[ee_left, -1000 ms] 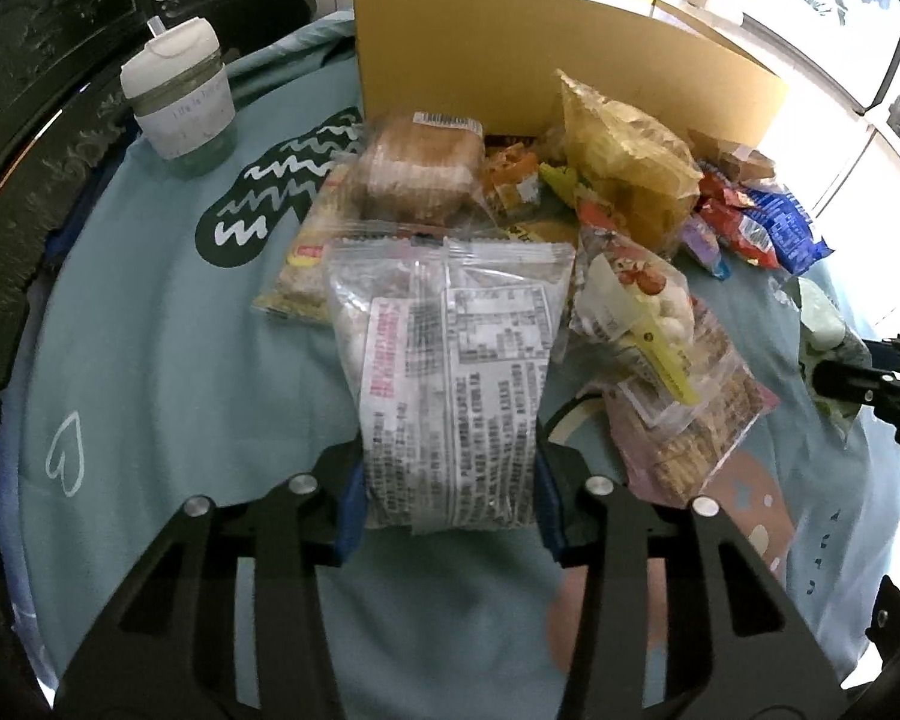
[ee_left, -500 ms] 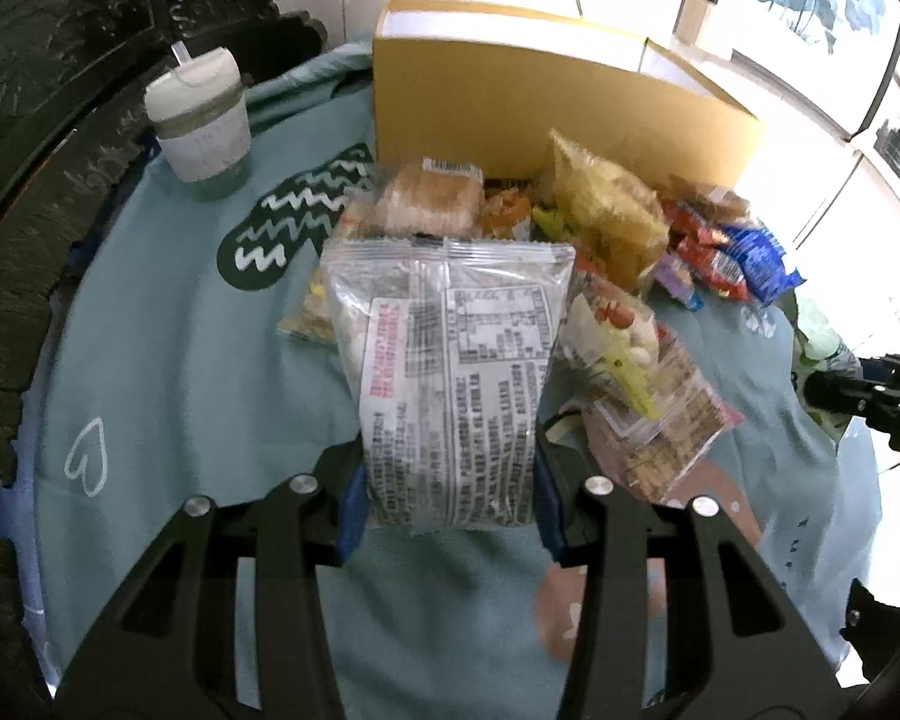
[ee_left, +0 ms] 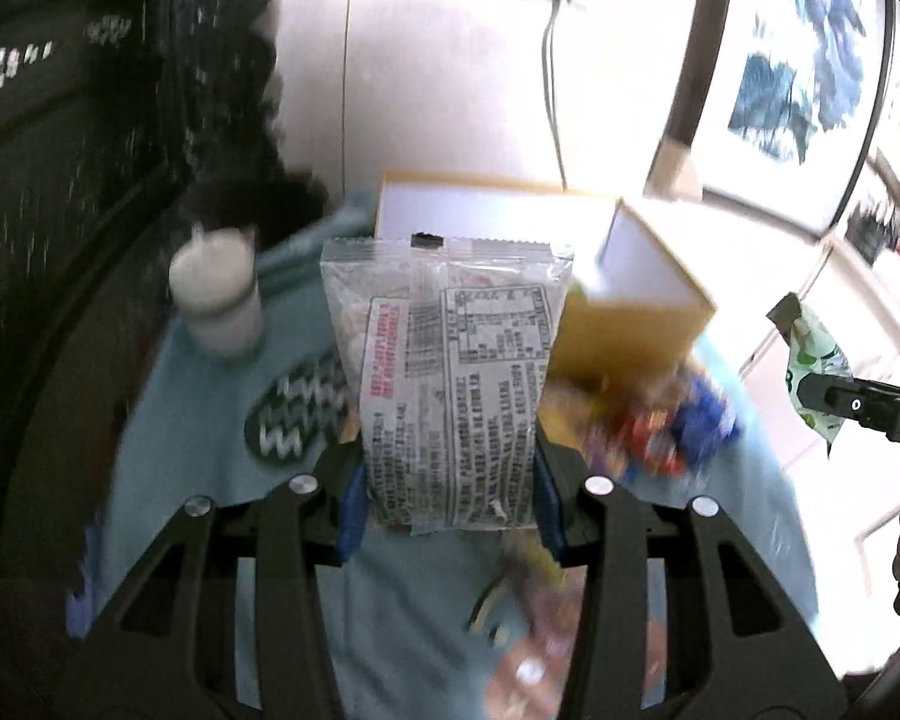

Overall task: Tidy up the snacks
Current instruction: 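Lift both packets into the yellow box and open both tools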

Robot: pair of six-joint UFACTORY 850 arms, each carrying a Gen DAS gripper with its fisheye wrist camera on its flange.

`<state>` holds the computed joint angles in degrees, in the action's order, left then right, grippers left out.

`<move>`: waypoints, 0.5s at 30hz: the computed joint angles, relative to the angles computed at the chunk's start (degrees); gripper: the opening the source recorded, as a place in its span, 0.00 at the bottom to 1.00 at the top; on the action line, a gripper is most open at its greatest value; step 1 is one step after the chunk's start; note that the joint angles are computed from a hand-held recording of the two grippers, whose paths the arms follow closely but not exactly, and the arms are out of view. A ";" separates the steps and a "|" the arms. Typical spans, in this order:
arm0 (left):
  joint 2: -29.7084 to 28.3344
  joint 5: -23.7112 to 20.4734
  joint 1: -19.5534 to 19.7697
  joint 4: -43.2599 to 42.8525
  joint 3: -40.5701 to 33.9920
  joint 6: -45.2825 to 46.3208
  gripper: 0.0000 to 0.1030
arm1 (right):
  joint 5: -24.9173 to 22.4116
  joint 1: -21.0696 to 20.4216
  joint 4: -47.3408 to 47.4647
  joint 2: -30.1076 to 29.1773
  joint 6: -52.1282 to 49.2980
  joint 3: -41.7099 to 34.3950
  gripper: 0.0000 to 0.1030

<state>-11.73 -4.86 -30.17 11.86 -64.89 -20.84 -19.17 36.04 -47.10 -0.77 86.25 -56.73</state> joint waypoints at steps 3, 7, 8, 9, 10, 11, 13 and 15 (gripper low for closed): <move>-2.14 -1.10 -0.37 4.66 -5.53 -5.53 0.44 | 0.03 -2.39 -3.10 -0.51 1.01 -3.73 0.45; -6.79 -3.64 -1.05 8.30 -14.98 -9.15 0.44 | -1.07 -4.95 -2.62 -2.55 -2.79 -9.18 0.45; -7.86 -4.18 -1.28 9.71 -16.96 -10.21 0.44 | -1.55 -5.41 -2.23 -3.43 -4.03 -10.73 0.45; -9.40 -4.96 -1.49 9.54 -19.64 -9.60 0.44 | -2.03 -6.25 -1.20 -4.82 -6.05 -12.98 0.45; -10.61 -5.80 -1.62 7.96 -21.76 -7.81 0.44 | -2.26 -6.79 -0.82 -5.83 -7.05 -14.46 0.45; -12.88 -7.35 -1.72 5.15 -25.56 -4.79 0.44 | -2.57 -7.28 -0.71 -7.08 -7.68 -16.14 0.45; -16.58 -10.18 -2.05 6.72 -31.41 -5.90 0.51 | -2.90 -8.74 3.51 -10.41 -12.31 -20.53 0.48; -22.45 -16.37 -2.50 9.24 -40.03 -7.73 0.92 | -6.41 -9.41 10.16 -14.45 -20.31 -25.36 0.56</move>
<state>-34.18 -21.23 -32.67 21.10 -104.92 -28.57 -25.58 26.63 -36.95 -15.22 65.95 -82.09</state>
